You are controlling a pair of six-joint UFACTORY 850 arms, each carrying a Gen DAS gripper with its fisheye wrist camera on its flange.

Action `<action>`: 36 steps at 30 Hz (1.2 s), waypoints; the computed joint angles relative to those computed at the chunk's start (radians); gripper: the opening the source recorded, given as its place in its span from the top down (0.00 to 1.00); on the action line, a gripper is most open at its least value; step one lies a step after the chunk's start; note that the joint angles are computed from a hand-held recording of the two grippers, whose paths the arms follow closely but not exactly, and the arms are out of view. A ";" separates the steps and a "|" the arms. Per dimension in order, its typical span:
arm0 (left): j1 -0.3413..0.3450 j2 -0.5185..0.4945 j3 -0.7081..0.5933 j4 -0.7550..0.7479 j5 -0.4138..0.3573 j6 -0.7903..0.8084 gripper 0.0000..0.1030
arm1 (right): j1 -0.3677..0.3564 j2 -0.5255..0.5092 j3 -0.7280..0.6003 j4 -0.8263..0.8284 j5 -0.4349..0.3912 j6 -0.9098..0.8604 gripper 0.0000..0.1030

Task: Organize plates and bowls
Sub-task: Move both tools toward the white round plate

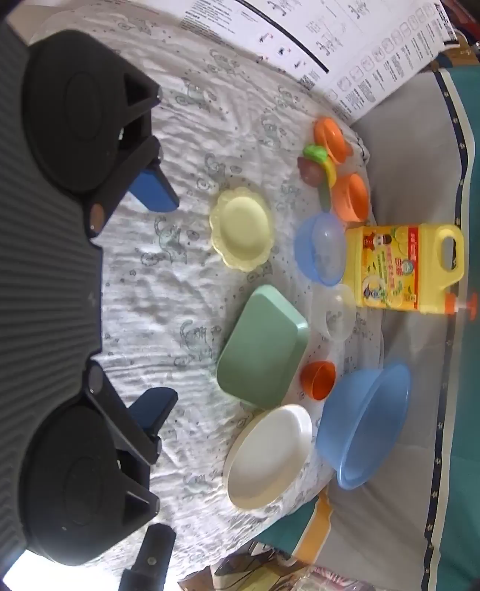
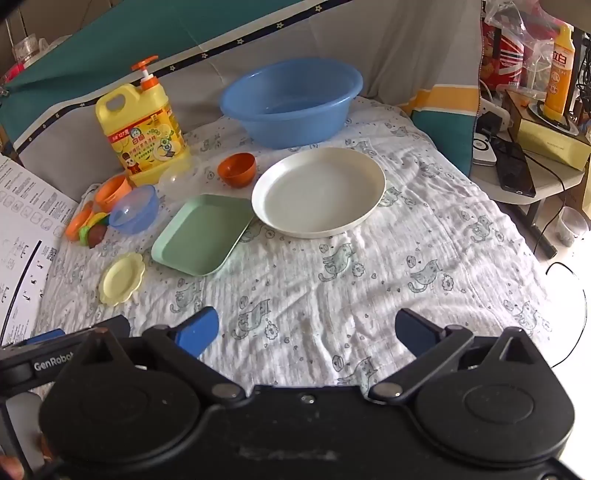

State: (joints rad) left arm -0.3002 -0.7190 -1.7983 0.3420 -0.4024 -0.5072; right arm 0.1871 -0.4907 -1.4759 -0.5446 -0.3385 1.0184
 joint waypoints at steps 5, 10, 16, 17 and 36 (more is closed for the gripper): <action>-0.008 0.005 0.004 -0.022 -0.005 0.011 0.00 | 0.000 -0.001 -0.005 0.016 -0.011 -0.020 0.00; -0.007 0.007 0.005 -0.042 -0.012 0.021 0.00 | -0.002 0.002 -0.006 0.017 -0.018 -0.026 0.00; 0.006 0.001 -0.009 -0.068 -0.012 0.053 0.00 | 0.004 -0.009 -0.016 0.013 -0.025 -0.026 0.00; 0.006 -0.001 -0.011 -0.067 -0.014 0.052 0.00 | 0.003 -0.009 -0.017 0.018 -0.025 -0.032 0.00; 0.008 -0.007 -0.007 -0.013 -0.023 -0.011 0.00 | 0.001 -0.027 -0.033 0.086 -0.037 -0.094 0.00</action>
